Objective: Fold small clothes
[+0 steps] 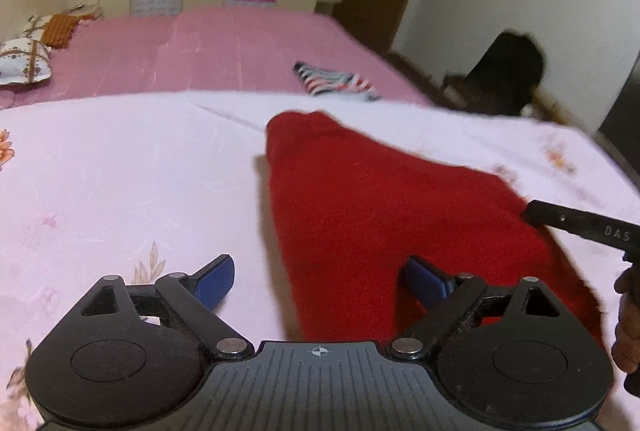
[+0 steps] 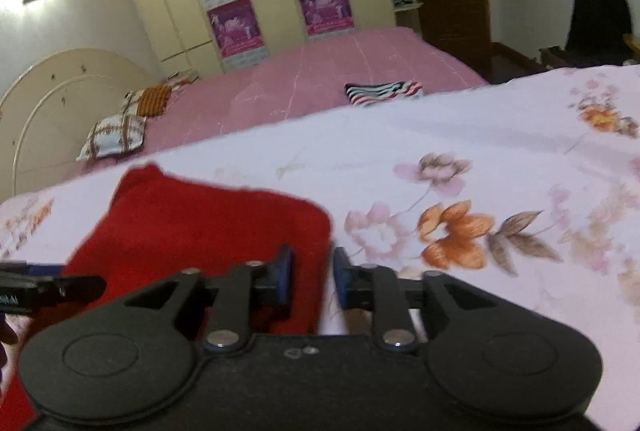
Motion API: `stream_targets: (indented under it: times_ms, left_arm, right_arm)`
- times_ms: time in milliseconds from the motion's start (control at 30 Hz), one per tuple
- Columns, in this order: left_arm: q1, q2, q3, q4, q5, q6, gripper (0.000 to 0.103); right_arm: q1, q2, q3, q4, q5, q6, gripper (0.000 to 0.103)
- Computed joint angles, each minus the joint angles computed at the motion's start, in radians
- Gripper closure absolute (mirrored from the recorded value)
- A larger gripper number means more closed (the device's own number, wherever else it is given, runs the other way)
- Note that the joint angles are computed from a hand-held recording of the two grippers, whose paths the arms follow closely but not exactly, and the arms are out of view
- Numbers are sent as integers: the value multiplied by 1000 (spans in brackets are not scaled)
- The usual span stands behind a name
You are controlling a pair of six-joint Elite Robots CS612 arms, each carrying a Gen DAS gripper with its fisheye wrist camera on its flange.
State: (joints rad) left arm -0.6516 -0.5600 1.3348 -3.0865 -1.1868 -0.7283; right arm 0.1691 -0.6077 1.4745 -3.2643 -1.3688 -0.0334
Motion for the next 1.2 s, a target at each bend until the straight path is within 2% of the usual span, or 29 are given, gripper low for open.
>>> stream_targets:
  times_ms: [100, 167, 233, 267, 300, 367, 400, 467, 567, 633, 733, 800, 867, 900, 933, 1033, 1200]
  left_arm:
    - [-14, -22, 62, -73, 6, -15, 11]
    - [-26, -32, 90, -88, 22, -28, 11]
    - [-31, -28, 96, -94, 10, -38, 11]
    - [-33, -24, 91, -79, 3, -49, 11]
    - [-34, -21, 88, -77, 0, -49, 11]
    - [-38, -15, 87, -85, 13, -25, 11]
    - [-41, -14, 91, -103, 23, -11, 11]
    - [-53, -15, 109, -141, 61, 40, 11]
    - [-68, -43, 153, -166, 79, 39, 11]
    - [-78, -53, 176, -232, 74, 43, 11]
    - [-92, -51, 160, -202, 47, 65, 11]
    - [-101, -50, 145, -121, 56, 75, 11]
    - [-106, -53, 147, -67, 69, 42, 11]
    - [-107, -57, 165, -74, 76, 22, 11]
    - [-109, -62, 189, -85, 88, -2, 11]
    - [-116, -77, 256, -166, 103, -11, 10]
    - [-113, -104, 307, -203, 93, 0, 10]
  right_arm:
    - [-8, -49, 59, -2, 58, -40, 71]
    - [-6, -74, 103, -14, 88, -77, 71]
    - [3, -88, 136, -15, 109, -160, 75]
    - [11, -90, 147, -11, 102, -217, 75]
    - [22, -91, 149, 11, 79, -272, 80]
    - [46, -78, 145, 21, -38, -355, 89]
    - [46, -72, 142, 23, -65, -359, 90]
    - [30, -72, 141, 29, -39, -300, 90]
    - [36, -91, 149, 39, -85, -314, 90]
    - [40, -112, 186, -18, -77, -319, 83]
    - [44, -128, 220, -32, 6, -342, 80]
    - [60, -134, 236, -10, 25, -409, 83]
    - [78, -127, 237, 28, -42, -481, 83]
    - [84, -119, 239, 22, -99, -505, 83]
    - [80, -116, 247, -3, -115, -515, 83]
    - [56, -134, 260, 24, -103, -463, 82]
    - [45, -138, 255, 42, -122, -459, 82]
